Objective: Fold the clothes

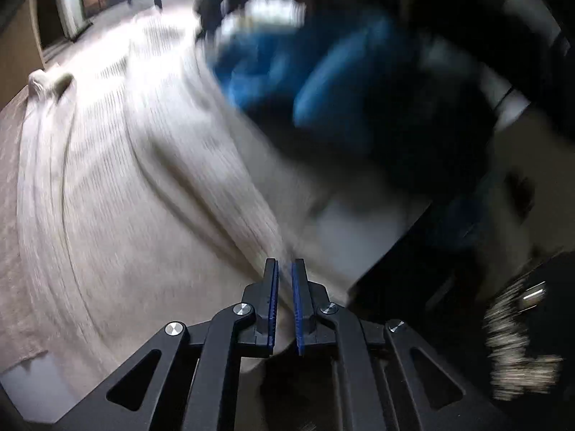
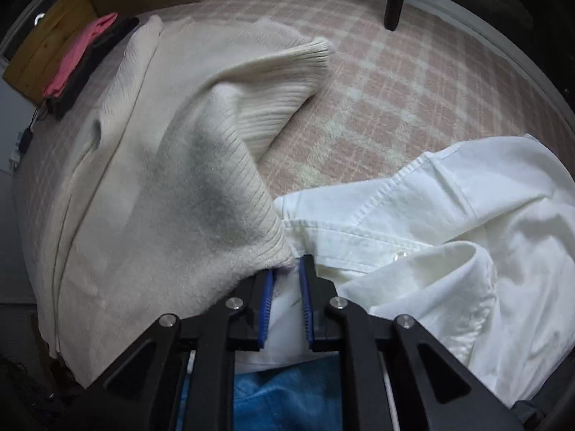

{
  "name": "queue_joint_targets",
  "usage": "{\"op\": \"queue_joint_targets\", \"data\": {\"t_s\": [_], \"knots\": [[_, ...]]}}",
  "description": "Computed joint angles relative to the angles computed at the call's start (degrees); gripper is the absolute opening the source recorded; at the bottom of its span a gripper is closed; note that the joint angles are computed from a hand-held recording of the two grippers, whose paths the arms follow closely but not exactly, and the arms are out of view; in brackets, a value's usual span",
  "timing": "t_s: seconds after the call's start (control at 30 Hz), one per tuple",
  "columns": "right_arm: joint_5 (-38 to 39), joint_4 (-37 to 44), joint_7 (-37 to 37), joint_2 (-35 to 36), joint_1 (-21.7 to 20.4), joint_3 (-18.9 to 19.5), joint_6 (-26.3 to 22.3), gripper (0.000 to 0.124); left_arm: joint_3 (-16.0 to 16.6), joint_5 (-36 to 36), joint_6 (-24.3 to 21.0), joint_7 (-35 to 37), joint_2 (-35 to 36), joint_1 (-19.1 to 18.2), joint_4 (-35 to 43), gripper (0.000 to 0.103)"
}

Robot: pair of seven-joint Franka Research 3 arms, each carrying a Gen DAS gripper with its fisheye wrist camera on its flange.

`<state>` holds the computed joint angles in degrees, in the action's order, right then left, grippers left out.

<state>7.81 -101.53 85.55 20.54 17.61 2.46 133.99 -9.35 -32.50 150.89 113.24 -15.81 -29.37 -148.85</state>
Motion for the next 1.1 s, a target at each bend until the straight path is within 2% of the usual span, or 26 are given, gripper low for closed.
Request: {"op": "queue_joint_targets", "data": {"t_s": [0.07,0.1,0.17,0.2,0.27,0.3,0.4,0.43,0.5,0.57,0.6,0.7,0.77,0.87,0.93,0.97,1.03,1.1], "knots": [[-1.8,-0.9,0.3,-1.6,0.5,-0.5,-0.2,0.029,1.1,-1.7,-0.9,0.5,-2.4,-0.1,-1.6,0.015],[-3.7,-1.8,2.1,-3.0,1.2,-1.1,0.6,0.031,1.5,-2.0,-1.2,0.1,-3.5,0.2,-2.4,0.020],[-12.5,-4.6,9.5,-6.5,3.8,-3.2,2.8,0.031,2.0,-1.3,-0.3,-3.7,-4.7,2.1,-3.9,0.016],[-14.3,-6.7,11.0,-8.7,3.9,-3.0,5.0,0.031,2.2,-1.0,0.3,-5.4,-4.5,2.7,-4.2,0.016],[-8.2,-10.0,7.3,-11.6,2.4,-0.2,9.4,0.031,2.3,-1.0,1.8,-7.3,-2.2,2.8,-3.8,0.016],[-2.0,-9.8,3.6,-11.4,1.8,1.9,10.3,0.031,2.2,-1.0,2.6,-8.2,-1.0,2.9,-3.5,0.015],[8.6,-10.7,-2.4,-10.2,2.9,5.8,10.3,0.031,1.0,0.6,5.0,-9.3,2.6,3.0,-1.8,0.016],[12.0,-13.2,-4.6,-11.2,3.1,6.7,10.9,0.031,0.9,0.3,5.3,-9.1,3.7,2.9,-0.9,0.016],[10.9,-14.7,-4.3,-10.2,4.6,6.3,9.9,0.031,0.4,-0.2,5.9,-8.8,5.8,3.1,0.7,0.016],[2.4,-15.0,1.1,-8.7,6.8,4.1,8.6,0.031,-0.4,0.6,7.1,-9.0,7.2,3.9,1.9,0.016],[0.5,-15.6,2.6,-8.5,7.4,3.3,8.7,0.031,-0.8,0.9,7.5,-9.0,7.8,4.2,2.4,0.017],[6.9,-17.4,0.4,-9.0,5.1,4.4,10.1,0.031,-1.8,0.4,8.9,-9.1,9.1,4.6,3.4,0.017],[5.4,-17.7,0.9,-9.0,5.7,4.3,10.5,0.031,-1.9,-1.2,9.0,-8.1,9.1,4.7,3.5,0.017],[2.0,-17.9,2.6,-8.9,6.9,4.1,11.3,0.031,-1.7,-5.8,9.4,-5.8,9.3,4.5,3.5,0.006],[3.1,-17.9,2.0,-8.8,6.6,4.4,11.4,0.031,-1.6,-6.8,8.1,-5.7,8.4,5.1,3.2,0.006],[3.8,-18.0,1.5,-8.8,6.4,4.6,11.5,0.031,-1.7,-5.3,7.0,-7.1,7.6,5.7,3.0,0.005],[4.3,-18.0,0.9,-8.7,6.4,4.7,11.6,0.031,-2.4,2.2,3.9,-13.5,4.9,7.7,2.4,0.005],[3.5,-17.9,1.4,-8.5,6.9,4.7,11.7,0.031,-5.6,17.1,3.8,-24.7,0.8,11.4,0.2,0.006]]}}
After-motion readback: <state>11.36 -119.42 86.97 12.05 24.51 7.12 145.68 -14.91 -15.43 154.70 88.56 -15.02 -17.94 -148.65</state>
